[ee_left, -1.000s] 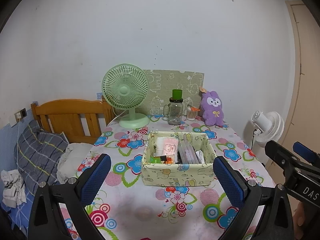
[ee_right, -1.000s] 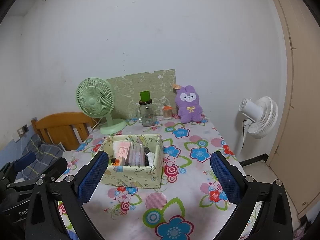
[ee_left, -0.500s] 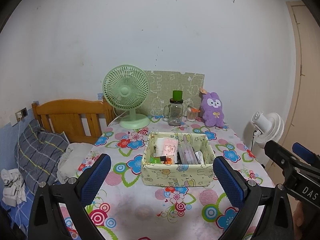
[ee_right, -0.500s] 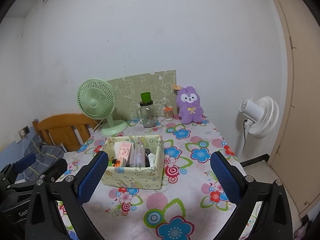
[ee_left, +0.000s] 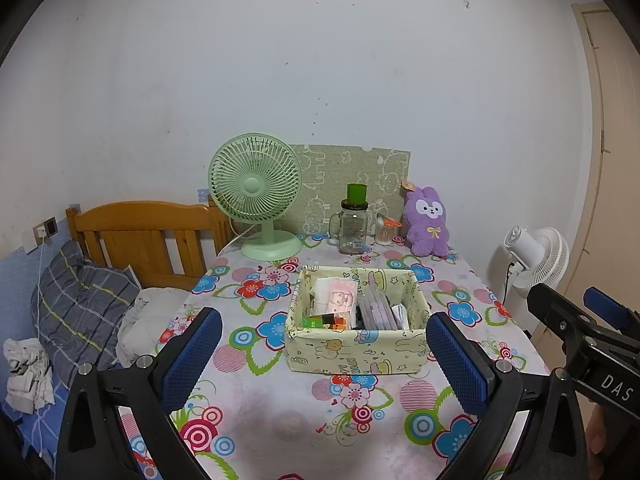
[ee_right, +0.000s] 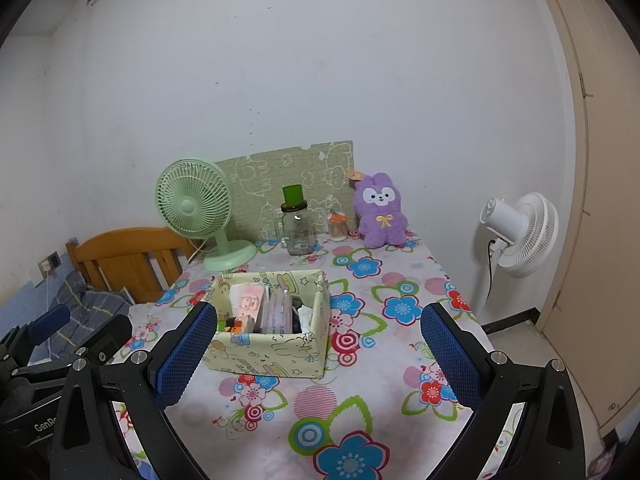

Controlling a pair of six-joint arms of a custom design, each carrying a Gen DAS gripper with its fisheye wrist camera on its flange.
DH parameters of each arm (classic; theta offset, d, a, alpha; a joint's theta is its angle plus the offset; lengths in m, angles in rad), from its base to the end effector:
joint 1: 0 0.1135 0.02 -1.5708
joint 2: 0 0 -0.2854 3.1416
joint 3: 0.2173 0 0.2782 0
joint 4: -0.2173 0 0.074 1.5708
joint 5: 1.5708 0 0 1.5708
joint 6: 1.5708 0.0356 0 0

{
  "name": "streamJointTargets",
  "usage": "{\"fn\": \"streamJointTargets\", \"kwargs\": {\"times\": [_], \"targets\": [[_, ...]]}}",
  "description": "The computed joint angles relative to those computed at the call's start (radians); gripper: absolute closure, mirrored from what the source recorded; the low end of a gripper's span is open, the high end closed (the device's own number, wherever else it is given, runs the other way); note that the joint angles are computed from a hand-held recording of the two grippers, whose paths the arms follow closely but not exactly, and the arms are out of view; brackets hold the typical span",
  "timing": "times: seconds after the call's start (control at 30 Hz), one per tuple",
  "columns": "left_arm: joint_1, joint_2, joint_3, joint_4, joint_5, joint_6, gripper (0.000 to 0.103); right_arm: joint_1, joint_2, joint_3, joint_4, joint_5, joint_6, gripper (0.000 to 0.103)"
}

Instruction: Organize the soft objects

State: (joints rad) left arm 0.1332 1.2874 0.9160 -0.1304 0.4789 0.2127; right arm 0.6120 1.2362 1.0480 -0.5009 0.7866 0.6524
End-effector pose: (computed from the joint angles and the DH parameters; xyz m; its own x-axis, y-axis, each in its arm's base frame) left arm 0.3071 0.0246 0.2940 -0.4063 0.1346 -0.9038 0.3768 0.9257 -0.0316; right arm 0.2444 0.1407 0.3281 -0.3884 0.2513 -0.8866 0.3489 0.9306 0.1109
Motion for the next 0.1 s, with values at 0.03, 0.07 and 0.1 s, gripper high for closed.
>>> {"fn": "streamJointTargets", "kwargs": {"times": [0.03, 0.07, 0.1], "targets": [[0.0, 0.001, 0.001, -0.001, 0.001, -0.001, 0.0, 0.001, 0.0, 0.0, -0.002, -0.001, 0.003, 0.0], [0.001, 0.001, 0.001, -0.003, 0.002, -0.001, 0.0, 0.002, 0.0, 0.001, -0.002, -0.001, 0.003, 0.0], [0.001, 0.001, 0.002, -0.004, 0.003, -0.001, 0.0, 0.003, 0.0, 0.002, -0.004, 0.0, 0.005, 0.0]]}}
